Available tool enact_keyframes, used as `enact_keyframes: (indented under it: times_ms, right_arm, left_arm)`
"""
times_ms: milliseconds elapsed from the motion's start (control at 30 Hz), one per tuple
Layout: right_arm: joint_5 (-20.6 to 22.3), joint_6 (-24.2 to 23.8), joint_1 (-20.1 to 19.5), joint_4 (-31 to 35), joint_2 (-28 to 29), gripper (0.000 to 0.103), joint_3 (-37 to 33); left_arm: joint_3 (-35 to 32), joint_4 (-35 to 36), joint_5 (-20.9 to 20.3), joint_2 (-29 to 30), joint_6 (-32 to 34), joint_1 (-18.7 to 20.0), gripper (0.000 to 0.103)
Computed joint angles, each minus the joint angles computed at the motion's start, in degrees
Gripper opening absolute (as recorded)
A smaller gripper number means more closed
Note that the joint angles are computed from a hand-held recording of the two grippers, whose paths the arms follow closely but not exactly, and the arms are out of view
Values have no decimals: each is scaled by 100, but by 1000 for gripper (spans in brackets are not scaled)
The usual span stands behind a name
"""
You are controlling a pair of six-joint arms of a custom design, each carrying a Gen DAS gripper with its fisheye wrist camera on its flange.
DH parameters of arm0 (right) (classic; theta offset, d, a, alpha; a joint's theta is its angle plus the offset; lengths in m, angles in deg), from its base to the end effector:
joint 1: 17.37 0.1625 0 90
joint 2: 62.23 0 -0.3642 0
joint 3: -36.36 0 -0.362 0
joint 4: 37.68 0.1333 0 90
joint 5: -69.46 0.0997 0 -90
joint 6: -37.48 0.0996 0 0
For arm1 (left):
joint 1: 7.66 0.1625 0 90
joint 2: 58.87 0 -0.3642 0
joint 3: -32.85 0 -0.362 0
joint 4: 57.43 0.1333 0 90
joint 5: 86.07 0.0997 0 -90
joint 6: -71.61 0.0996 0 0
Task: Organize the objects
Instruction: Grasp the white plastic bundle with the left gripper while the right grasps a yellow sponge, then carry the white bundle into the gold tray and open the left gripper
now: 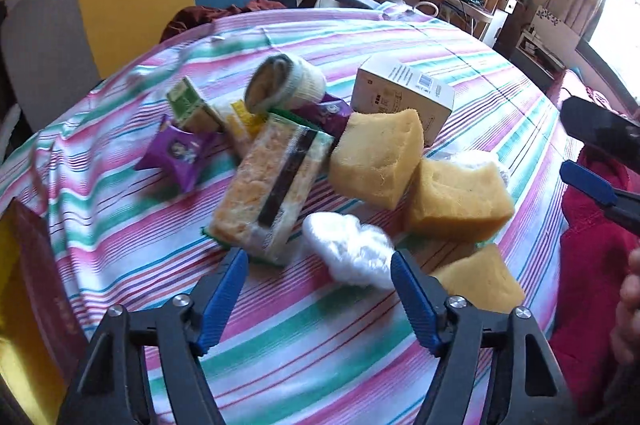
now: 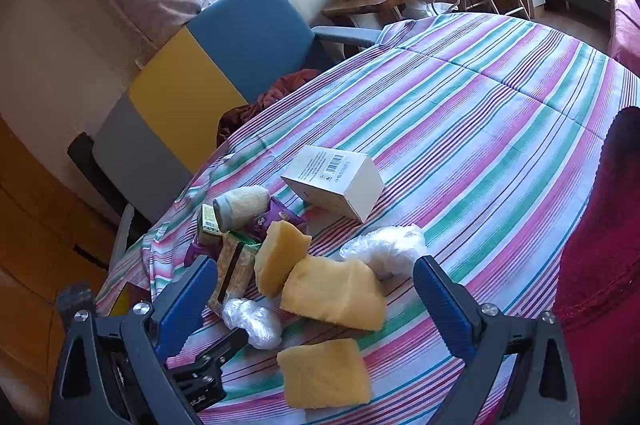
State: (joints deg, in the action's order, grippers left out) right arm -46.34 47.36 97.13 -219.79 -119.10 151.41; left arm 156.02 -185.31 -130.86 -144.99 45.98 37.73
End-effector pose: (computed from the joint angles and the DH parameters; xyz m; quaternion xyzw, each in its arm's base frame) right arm 0.2986 -0.4383 0.1411 0.0540 -0.9331 0.3348 0.1199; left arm -0.1457 -0.4382 0.2390 0.1495 0.9110 -0.2266 0.3105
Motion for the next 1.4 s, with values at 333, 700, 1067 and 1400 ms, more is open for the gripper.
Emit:
enact_keyframes:
  times_ms: [333, 700, 1067, 1400]
  right_arm:
    - [-179, 45, 30, 272, 50, 100, -115]
    - [-571, -47, 201, 1676, 304, 100, -633]
    - [-877, 358, 341, 3954, 665, 100, -1309]
    - [-1689, 245, 606, 5023, 1211, 63, -1719]
  left_arm:
    - [24, -837, -631, 229, 436, 250, 30]
    - [724, -155, -330, -1085, -252, -290, 29]
    - [1084, 1391, 250, -2542, -1306, -1080, 29]
    - [1051, 3150, 615, -3814, -2556, -1714, 29]
